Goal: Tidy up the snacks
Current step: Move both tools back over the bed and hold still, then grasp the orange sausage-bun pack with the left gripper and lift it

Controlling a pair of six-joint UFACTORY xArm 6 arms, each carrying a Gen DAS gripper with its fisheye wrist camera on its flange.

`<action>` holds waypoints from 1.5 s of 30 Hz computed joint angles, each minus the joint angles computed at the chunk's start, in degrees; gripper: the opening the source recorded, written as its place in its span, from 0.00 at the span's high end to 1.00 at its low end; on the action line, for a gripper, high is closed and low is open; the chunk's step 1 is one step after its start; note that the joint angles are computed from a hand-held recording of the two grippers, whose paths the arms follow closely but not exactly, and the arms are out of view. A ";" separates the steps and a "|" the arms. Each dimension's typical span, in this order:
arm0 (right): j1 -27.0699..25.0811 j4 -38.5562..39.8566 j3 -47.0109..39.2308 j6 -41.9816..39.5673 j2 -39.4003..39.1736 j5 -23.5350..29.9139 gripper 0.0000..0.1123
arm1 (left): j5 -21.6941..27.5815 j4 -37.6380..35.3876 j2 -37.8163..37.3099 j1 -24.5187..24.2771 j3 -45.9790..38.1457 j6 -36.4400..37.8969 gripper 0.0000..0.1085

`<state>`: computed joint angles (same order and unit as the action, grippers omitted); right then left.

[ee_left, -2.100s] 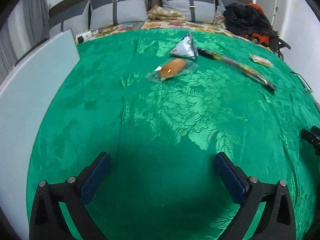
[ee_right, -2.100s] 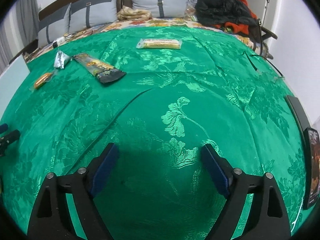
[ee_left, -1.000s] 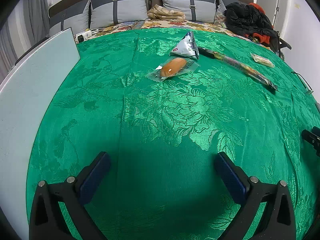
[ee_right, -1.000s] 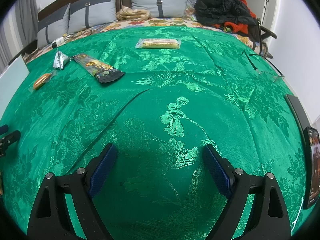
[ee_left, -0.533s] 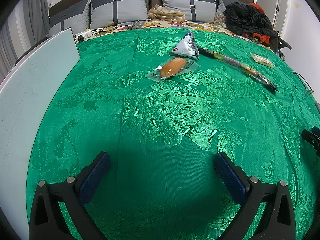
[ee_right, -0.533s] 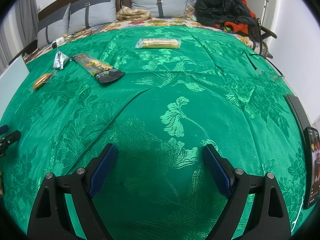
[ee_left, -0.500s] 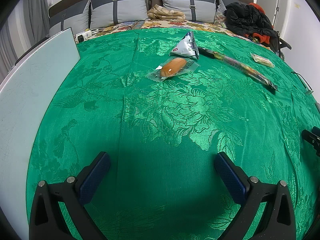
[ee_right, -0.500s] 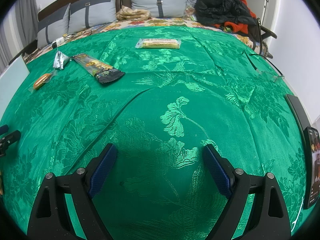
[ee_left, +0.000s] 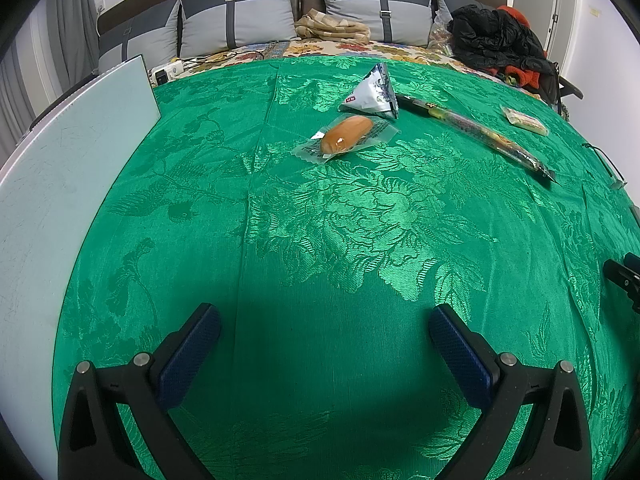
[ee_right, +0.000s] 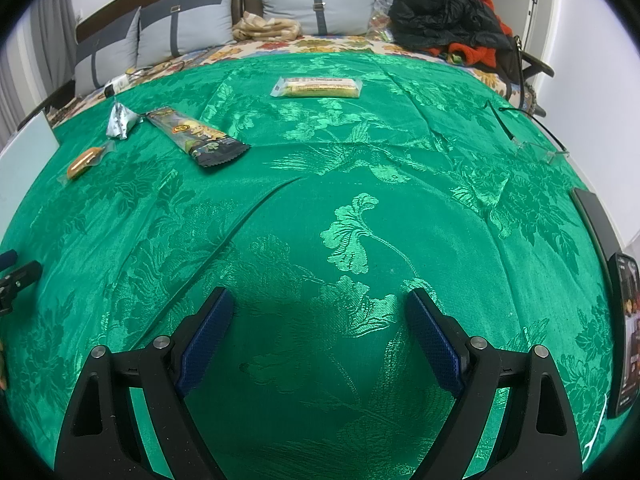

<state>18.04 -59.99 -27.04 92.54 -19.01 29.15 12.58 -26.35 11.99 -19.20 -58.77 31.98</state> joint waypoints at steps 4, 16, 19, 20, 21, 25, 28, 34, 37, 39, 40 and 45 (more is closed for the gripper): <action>0.00 -0.01 -0.02 0.00 0.03 0.00 0.19 | 0.00 0.00 0.00 0.00 0.00 0.00 0.05; -0.05 -0.11 -0.02 0.12 0.08 -0.12 0.19 | -0.04 -0.01 0.02 0.00 0.01 -0.06 0.05; -0.05 -0.11 -0.02 0.12 0.08 -0.12 0.19 | -0.05 -0.09 0.04 0.00 0.00 0.00 0.05; -0.05 -0.11 -0.02 0.12 0.08 -0.12 0.19 | -0.05 -0.09 0.04 0.00 0.00 0.00 0.05; -0.05 -0.11 -0.02 0.12 0.08 -0.12 0.19 | -0.05 -0.09 0.04 0.00 0.00 0.00 0.05; -0.04 -0.10 -0.02 0.15 0.09 -0.13 0.19 | 0.82 -1.57 0.09 0.04 -0.45 1.90 0.05; -0.06 -0.12 -0.02 0.15 0.10 -0.16 0.19 | 9.27 -7.89 2.78 1.11 -7.17 9.53 0.05; -0.11 -0.14 0.00 0.15 0.10 -0.21 0.19 | 22.89 -4.27 16.72 2.63 -33.02 3.28 0.06; -0.13 -0.17 -0.02 0.18 0.13 -0.25 0.19 | 30.66 1.16 26.06 2.38 -48.09 -1.86 0.06; -0.13 -0.17 -0.02 0.18 0.13 -0.25 0.19 | 34.99 7.32 31.77 1.38 -56.74 -4.31 0.07; -0.13 -0.17 -0.02 0.18 0.13 -0.25 0.19 | 36.69 9.58 33.88 1.01 -59.87 -4.96 0.08; -0.16 -0.17 -0.01 0.18 0.12 -0.30 0.19 | 36.30 7.46 33.05 1.04 -58.25 0.41 0.56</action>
